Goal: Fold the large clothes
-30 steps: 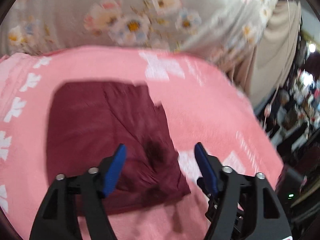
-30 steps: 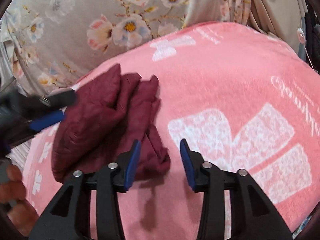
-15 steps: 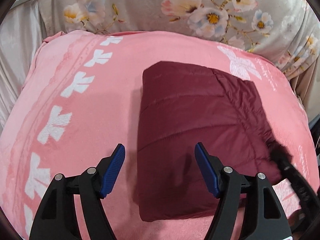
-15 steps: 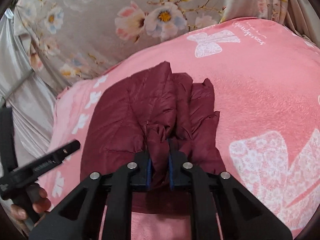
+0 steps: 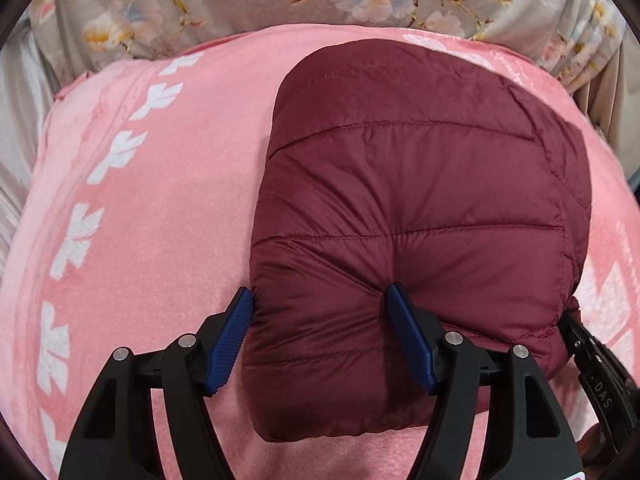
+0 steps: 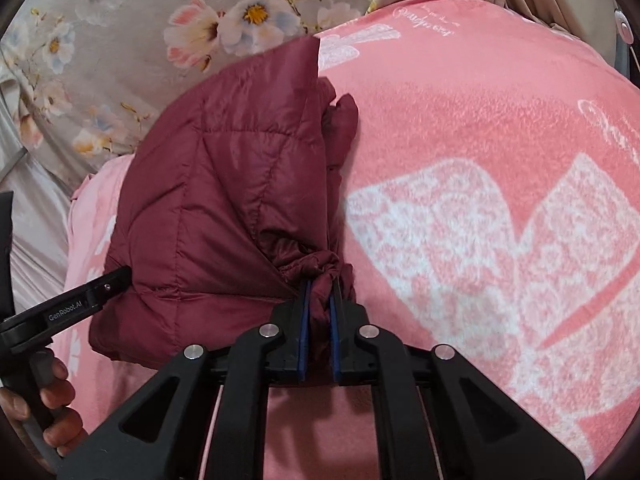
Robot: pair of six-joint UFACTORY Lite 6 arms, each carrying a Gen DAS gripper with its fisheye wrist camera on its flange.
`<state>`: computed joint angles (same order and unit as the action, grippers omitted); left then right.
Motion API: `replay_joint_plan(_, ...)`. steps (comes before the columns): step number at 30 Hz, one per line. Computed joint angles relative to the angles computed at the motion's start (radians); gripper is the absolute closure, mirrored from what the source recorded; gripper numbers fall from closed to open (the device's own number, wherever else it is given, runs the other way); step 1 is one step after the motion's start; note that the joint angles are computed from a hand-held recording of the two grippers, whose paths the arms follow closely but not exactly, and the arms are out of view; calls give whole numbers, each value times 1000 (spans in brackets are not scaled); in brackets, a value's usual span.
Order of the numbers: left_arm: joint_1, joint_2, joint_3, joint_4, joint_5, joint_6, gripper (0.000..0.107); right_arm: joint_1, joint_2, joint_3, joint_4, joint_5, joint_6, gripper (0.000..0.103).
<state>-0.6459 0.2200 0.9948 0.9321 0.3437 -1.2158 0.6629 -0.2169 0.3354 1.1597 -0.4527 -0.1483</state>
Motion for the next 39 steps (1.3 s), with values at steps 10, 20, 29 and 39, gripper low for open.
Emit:
replay_joint_plan(10, -61, 66, 1, 278, 71, -279, 40, -4, 23, 22, 4, 6, -14, 91)
replay_joint_plan(20, 156, -64, 227, -362, 28, 467, 42, -189, -397, 111, 676, 78, -824, 63)
replay_joint_plan(29, 182, 468, 1037, -661, 277, 760, 42, -500, 223, 590, 34, 380, -173, 50)
replay_joint_plan(39, 141, 950, 1497, -665, 358, 777, 33, -434, 529, 709, 165, 227, -409, 94)
